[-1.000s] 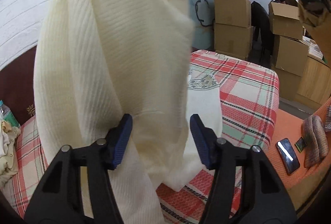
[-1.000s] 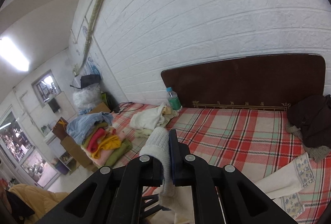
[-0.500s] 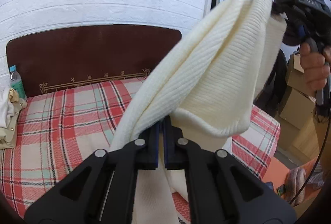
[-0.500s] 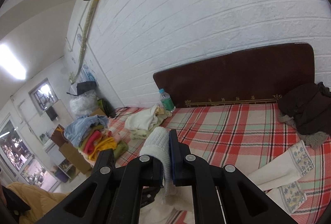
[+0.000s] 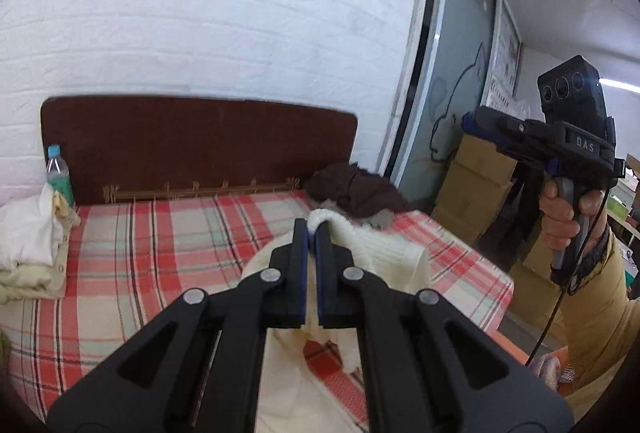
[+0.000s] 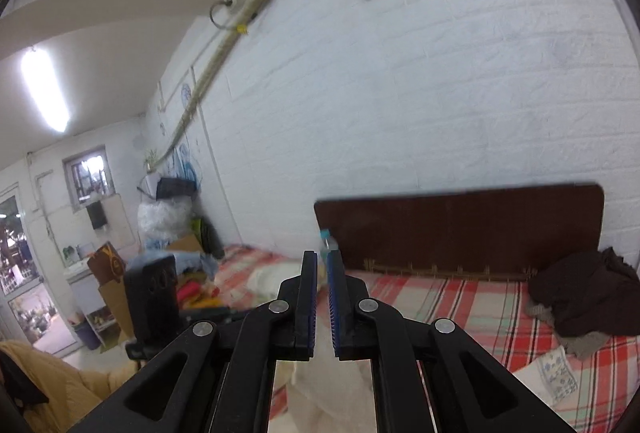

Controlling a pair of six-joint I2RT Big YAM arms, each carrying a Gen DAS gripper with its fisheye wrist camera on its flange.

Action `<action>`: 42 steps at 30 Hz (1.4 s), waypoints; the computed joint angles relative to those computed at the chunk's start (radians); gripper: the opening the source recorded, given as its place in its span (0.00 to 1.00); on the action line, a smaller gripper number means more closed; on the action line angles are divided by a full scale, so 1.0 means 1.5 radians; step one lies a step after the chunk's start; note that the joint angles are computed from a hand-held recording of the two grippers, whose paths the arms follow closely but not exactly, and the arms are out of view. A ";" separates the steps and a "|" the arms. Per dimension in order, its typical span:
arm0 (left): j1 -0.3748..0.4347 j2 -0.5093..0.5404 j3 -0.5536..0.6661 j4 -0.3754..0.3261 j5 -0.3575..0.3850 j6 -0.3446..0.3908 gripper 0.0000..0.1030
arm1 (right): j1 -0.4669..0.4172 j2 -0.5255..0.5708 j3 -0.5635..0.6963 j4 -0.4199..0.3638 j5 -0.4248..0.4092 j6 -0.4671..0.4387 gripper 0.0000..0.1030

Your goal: Fold clothes

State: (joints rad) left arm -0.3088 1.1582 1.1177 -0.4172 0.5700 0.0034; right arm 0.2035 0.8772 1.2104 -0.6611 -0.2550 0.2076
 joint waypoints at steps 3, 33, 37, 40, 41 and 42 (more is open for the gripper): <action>0.012 0.040 -0.017 -0.053 -0.014 0.003 0.04 | 0.000 0.027 -0.071 -0.020 0.019 0.004 0.78; -0.018 0.111 -0.068 -0.048 -0.166 0.307 0.13 | 0.026 0.126 -0.228 0.098 0.047 0.031 0.06; 0.038 0.100 -0.031 -0.036 -0.045 0.156 0.12 | -0.015 0.071 -0.225 0.153 -0.031 0.101 0.04; 0.071 0.092 -0.006 -0.022 0.021 0.076 0.12 | -0.035 0.045 -0.219 0.206 -0.086 0.139 0.02; 0.072 0.086 -0.006 -0.014 0.018 0.073 0.10 | -0.040 0.037 -0.216 0.226 -0.103 0.153 0.02; 0.074 0.081 -0.006 -0.005 0.016 0.071 0.06 | -0.037 0.030 -0.210 0.227 -0.095 0.142 0.02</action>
State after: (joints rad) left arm -0.1982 1.2802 1.1084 -0.4246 0.5933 0.1104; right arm 0.1486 0.9220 0.8959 -0.3205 -0.3973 0.4204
